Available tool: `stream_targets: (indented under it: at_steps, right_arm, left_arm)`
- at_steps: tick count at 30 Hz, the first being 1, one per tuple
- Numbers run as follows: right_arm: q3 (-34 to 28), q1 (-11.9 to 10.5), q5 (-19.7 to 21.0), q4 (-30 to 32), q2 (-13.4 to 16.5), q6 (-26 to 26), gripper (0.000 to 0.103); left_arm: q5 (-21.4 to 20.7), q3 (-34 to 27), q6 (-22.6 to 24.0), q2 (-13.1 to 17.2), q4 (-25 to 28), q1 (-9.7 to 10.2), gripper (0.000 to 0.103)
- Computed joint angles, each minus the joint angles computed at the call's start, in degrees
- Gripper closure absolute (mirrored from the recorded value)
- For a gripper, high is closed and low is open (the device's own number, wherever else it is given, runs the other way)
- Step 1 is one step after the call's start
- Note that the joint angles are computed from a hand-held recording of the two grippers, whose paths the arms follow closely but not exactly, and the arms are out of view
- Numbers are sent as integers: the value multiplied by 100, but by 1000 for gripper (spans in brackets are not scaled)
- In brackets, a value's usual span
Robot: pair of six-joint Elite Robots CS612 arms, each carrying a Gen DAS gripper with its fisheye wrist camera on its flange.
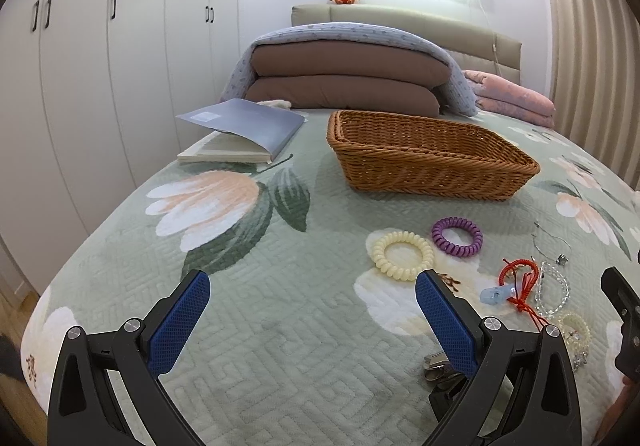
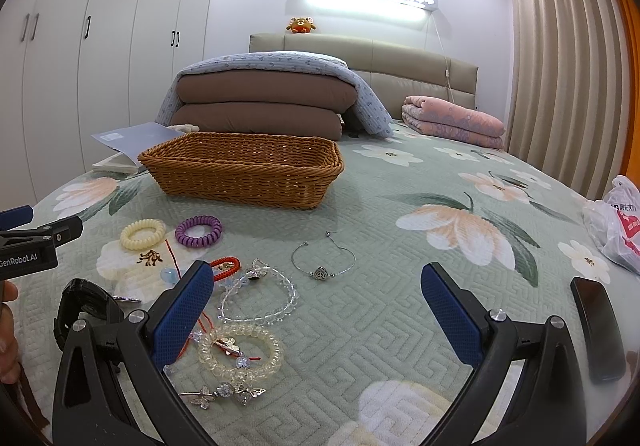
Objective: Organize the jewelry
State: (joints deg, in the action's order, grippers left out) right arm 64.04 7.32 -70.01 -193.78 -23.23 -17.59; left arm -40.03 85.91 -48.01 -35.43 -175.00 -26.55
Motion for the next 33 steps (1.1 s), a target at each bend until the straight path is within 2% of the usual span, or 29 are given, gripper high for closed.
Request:
stream_targets:
  at_steps: [20,33]
  right_arm:
    - [-3,-3,-6,28,-2,-13,0]
    - [1,-7,1,6,-6,27,0]
  left_arm:
    - [-26,-8,-24,3,21,-7,1]
    - [-295,113,5,-43,-357,50,1]
